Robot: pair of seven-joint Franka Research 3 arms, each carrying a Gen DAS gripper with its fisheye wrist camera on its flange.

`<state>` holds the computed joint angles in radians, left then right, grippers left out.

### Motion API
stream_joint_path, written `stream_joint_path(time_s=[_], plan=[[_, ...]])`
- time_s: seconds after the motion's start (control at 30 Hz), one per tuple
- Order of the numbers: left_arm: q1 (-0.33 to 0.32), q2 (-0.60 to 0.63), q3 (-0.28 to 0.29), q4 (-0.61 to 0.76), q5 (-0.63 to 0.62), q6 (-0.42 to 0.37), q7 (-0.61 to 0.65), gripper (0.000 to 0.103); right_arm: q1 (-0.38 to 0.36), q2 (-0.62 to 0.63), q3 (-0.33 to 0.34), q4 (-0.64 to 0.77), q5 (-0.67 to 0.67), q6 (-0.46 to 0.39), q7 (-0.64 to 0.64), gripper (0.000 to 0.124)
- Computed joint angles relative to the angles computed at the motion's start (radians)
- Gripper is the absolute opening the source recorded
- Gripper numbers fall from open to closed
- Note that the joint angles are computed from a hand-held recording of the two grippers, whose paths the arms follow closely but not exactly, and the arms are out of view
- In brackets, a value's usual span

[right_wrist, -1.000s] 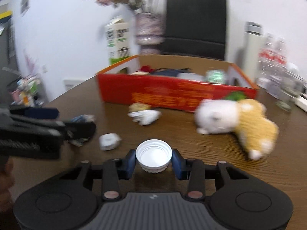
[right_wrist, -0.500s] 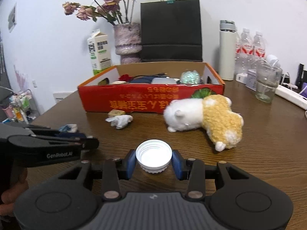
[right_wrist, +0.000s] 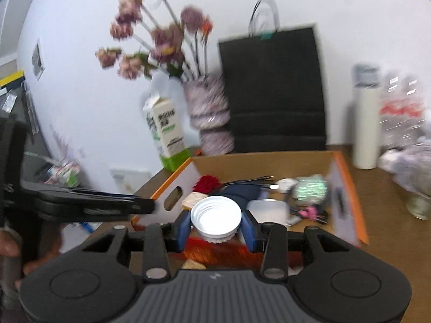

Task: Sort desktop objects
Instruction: 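Release the small lid into the box with the left tool while the right tool drops its lid there, then move both open tools back to the table items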

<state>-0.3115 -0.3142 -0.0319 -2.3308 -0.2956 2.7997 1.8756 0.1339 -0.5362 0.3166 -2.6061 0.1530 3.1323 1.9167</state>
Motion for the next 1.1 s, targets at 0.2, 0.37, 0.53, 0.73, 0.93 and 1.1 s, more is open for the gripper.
stream_joint_path(time_s=[0.2,0.37,0.53,0.73,0.93,1.1], plan=[[0.137,0.170,-0.108,0.141,0.266,-0.104,-0.257,0.028,0.193,0.319,-0.226,0.318,0.119,-0.299,-0.141,0.039],[0.120,0.147,-0.060,0.121,0.067,-0.131,-0.125,0.029,0.177,0.389,-0.197,0.370,0.077,-0.330,-0.102,0.040],[0.111,0.103,-0.047,0.102,0.012,-0.102,-0.066,0.048,0.213,0.350,-0.236,0.327,0.259,-0.277,-0.224,0.053],[0.093,-0.038,-0.036,-0.026,0.024,-0.043,-0.046,0.073,-0.029,0.234,-0.072,0.250,-0.185,-0.273,0.101,0.059],[0.002,-0.246,0.008,-0.292,0.047,0.140,-0.020,0.087,0.041,0.014,-0.144,0.022,-0.172,-0.193,0.149,0.068],[0.018,-0.369,-0.044,-0.453,0.121,0.191,-0.133,0.087,-0.081,-0.189,0.069,-0.160,-0.163,-0.127,0.254,0.076]])
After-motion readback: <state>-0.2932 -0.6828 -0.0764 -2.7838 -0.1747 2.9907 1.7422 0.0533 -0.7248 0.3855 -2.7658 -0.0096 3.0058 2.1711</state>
